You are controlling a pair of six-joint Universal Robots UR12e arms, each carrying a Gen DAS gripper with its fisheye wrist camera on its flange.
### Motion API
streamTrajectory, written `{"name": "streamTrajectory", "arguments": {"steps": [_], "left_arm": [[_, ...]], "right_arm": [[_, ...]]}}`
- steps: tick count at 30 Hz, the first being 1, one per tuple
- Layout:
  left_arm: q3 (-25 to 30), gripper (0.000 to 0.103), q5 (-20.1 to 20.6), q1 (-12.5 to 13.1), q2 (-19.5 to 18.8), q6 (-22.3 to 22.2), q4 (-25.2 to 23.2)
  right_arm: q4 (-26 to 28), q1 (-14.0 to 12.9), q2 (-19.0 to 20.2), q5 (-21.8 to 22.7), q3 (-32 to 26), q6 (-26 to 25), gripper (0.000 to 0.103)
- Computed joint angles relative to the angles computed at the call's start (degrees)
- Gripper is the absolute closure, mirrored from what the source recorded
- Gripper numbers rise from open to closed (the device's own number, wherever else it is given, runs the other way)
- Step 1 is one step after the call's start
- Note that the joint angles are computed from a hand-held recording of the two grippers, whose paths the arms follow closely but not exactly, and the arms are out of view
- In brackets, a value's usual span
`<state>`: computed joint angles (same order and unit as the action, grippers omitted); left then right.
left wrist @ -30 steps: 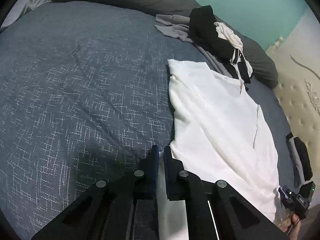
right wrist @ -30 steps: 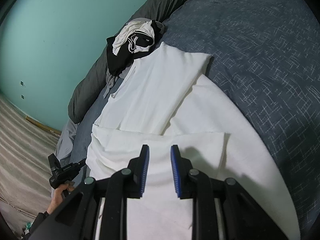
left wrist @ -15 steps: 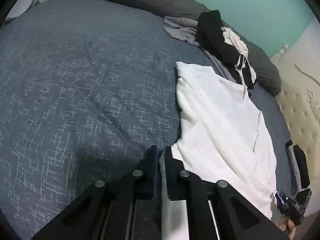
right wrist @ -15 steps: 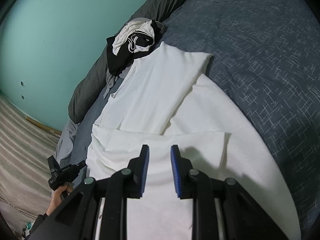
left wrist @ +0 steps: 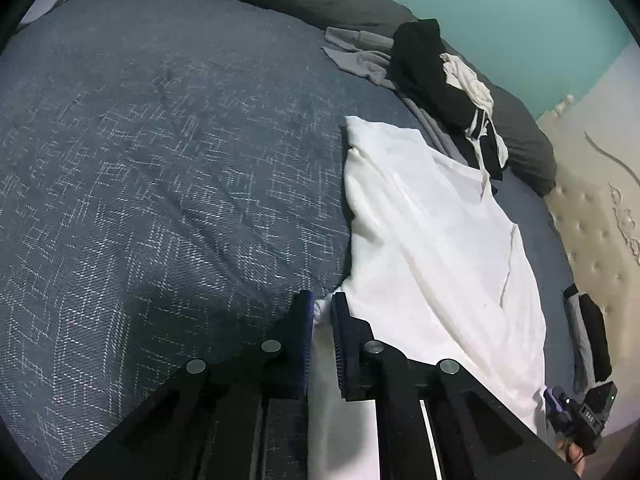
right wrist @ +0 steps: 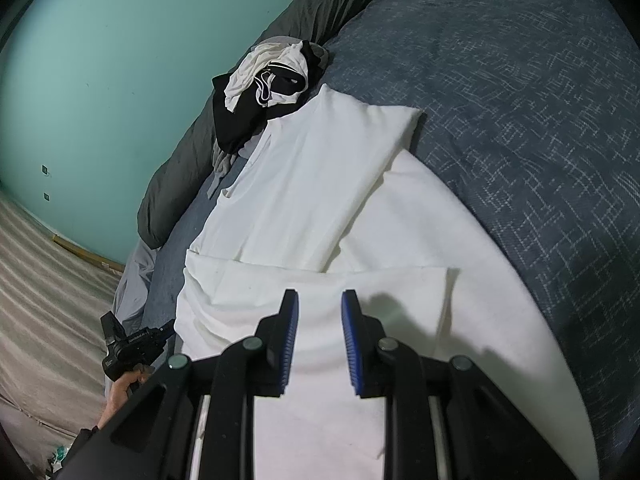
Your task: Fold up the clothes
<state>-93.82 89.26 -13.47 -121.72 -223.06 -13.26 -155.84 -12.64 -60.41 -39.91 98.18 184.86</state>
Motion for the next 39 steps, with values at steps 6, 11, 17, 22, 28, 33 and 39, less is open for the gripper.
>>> {"name": "streamTrajectory", "arguments": {"steps": [6, 11, 17, 22, 28, 33, 39], "left_arm": [[0.34, 0.093, -1.35, 0.25, -0.23, 0.19, -0.40], [-0.10, 0.096, 0.61, -0.17, 0.04, -0.62, 0.37], [-2.68, 0.099, 4.52, -1.13, 1.46, -4.77, 4.00], [-3.32, 0.099, 4.59, -1.20, 1.38, -9.41, 4.15], [-3.31, 0.099, 4.21, -1.14, 1.18, -10.49, 4.17], [-3.66, 0.099, 4.79, -1.38, 0.98, -9.59, 5.71], [-3.95, 0.098, 5.42, -1.57, 0.43, -9.54, 7.51]], "right_arm": [[0.29, 0.05, 0.03, 0.03, -0.03, -0.20, 0.082], [0.39, 0.04, 0.03, 0.12, -0.03, -0.29, 0.082], [0.05, -0.10, 0.09, 0.36, -0.08, 0.08, 0.082], [0.28, -0.07, 0.14, 0.59, -0.22, -0.28, 0.082], [1.03, 0.06, 0.04, 0.42, -0.39, -1.56, 0.082], [6.08, 0.94, -0.88, -0.51, -1.27, -8.64, 0.082], [16.21, 4.96, 0.60, -2.12, -8.02, -17.73, 0.059]]}}
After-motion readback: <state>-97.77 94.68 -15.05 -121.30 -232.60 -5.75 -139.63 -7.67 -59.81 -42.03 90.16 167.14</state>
